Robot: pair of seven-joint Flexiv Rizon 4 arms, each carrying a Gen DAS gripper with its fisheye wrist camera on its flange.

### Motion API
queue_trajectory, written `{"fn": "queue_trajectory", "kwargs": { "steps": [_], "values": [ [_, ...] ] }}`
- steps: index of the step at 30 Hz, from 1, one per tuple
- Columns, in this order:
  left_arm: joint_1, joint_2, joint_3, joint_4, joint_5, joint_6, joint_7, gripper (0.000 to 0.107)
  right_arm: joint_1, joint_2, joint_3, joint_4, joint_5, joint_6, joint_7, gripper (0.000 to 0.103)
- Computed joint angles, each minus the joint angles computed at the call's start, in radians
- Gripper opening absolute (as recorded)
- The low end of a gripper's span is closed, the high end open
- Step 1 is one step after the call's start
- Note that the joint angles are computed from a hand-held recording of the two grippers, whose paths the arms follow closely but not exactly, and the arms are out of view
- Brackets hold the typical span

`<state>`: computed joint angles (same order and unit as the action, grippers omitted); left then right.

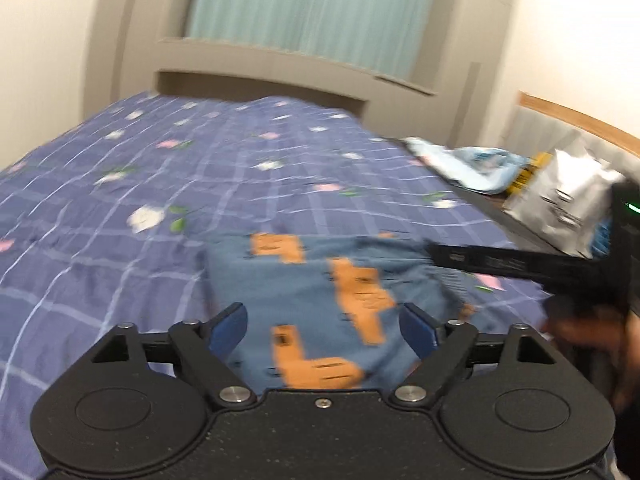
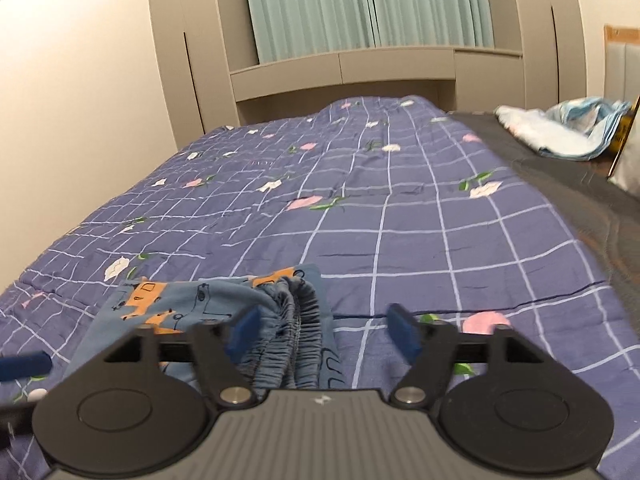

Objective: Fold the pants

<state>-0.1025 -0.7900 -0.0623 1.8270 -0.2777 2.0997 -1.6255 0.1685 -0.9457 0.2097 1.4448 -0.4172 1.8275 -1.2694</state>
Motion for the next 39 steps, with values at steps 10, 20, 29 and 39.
{"fn": "queue_trajectory", "kwargs": {
  "steps": [10, 20, 29, 39],
  "values": [
    [-0.052, 0.024, 0.062, 0.031, -0.158, -0.096, -0.05, 0.102, 0.144, 0.088, -0.167, 0.163, 0.064, 0.083, -0.068, 0.103],
    [-0.01, 0.037, 0.043, 0.063, -0.091, -0.167, -0.085, 0.102, 0.236, 0.126, -0.273, 0.28, 0.234, 0.094, -0.098, 0.103],
    [-0.048, 0.053, 0.087, 0.081, -0.091, -0.168, -0.097, 0.102, 0.257, 0.13, -0.293, 0.308, 0.293, 0.151, -0.121, 0.103],
    [-0.198, -0.001, 0.252, 0.003, -0.251, -0.173, -0.024, 0.102, 0.251, 0.097, -0.285, 0.199, 0.302, 0.172, -0.115, 0.103]
  ]
}}
